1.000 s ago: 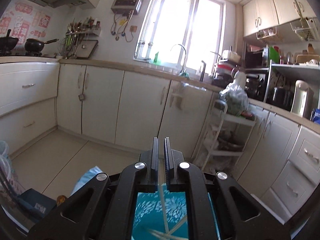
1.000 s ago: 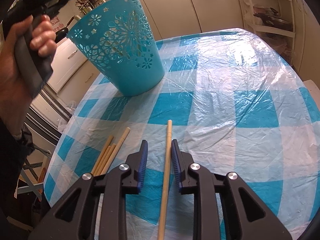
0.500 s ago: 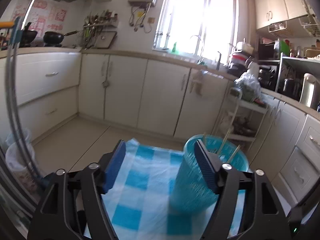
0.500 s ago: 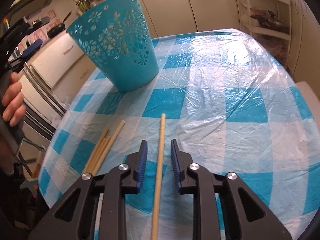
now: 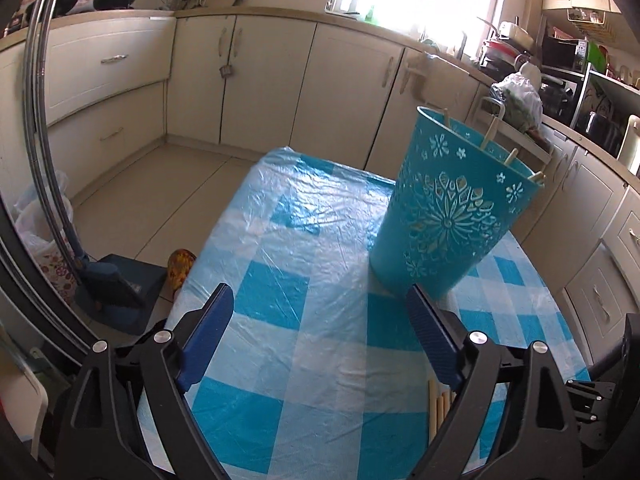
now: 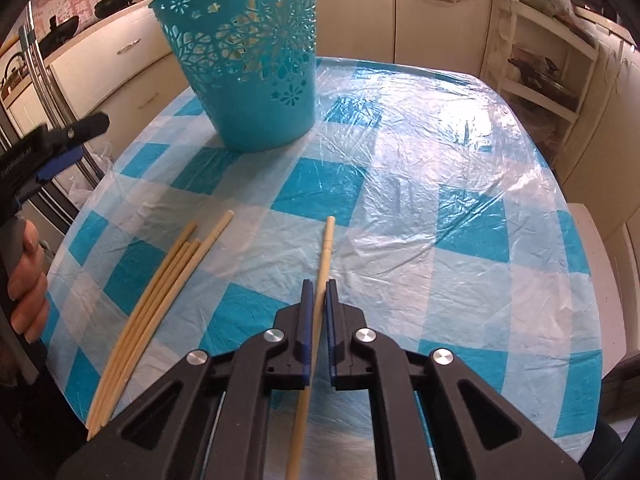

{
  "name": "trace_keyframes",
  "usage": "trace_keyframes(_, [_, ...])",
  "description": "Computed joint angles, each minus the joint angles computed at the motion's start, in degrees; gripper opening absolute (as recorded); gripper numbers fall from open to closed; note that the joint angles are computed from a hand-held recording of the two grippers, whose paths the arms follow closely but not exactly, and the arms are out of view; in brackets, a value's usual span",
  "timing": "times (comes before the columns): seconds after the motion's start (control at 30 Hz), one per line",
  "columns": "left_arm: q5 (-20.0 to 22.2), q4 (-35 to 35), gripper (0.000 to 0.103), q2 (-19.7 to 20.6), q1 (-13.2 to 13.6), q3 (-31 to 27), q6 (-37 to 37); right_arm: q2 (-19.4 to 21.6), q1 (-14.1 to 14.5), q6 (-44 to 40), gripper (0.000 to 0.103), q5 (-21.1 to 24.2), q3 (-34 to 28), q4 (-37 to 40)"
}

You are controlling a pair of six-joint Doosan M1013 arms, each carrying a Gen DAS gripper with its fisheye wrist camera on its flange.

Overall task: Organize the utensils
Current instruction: 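Carry the chopstick in the right tool over the basket and release it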

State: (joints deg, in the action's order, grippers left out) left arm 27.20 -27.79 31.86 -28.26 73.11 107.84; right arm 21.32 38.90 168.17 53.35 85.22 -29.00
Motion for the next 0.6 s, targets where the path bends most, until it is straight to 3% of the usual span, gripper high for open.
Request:
trace_keyframes(0.13, [0.95, 1.55, 0.086, 0.44, 0.22, 0.12, -2.53, -3.86, 0.32, 10.24, 0.006, -11.27, 4.29, -5.40])
trace_keyframes(0.27, [2.33, 2.22, 0.086, 1.04, 0.66, -0.09, -6.00, -6.74, 0.70, 22.04, 0.006, -18.34, 5.91, -17.55])
trace_keyframes(0.43, [2.36, 0.48, 0.086, 1.18, 1.01, 0.03, -5.47, -7.17, 0.09, 35.24, 0.006, -21.02, 3.62, -34.89])
trace_keyframes(0.6, [2.90, -1.04, 0.086, 1.29, 1.23, -0.05, -4.56, -3.94, -1.49, 41.67, 0.006, -17.48, -3.14, -47.72])
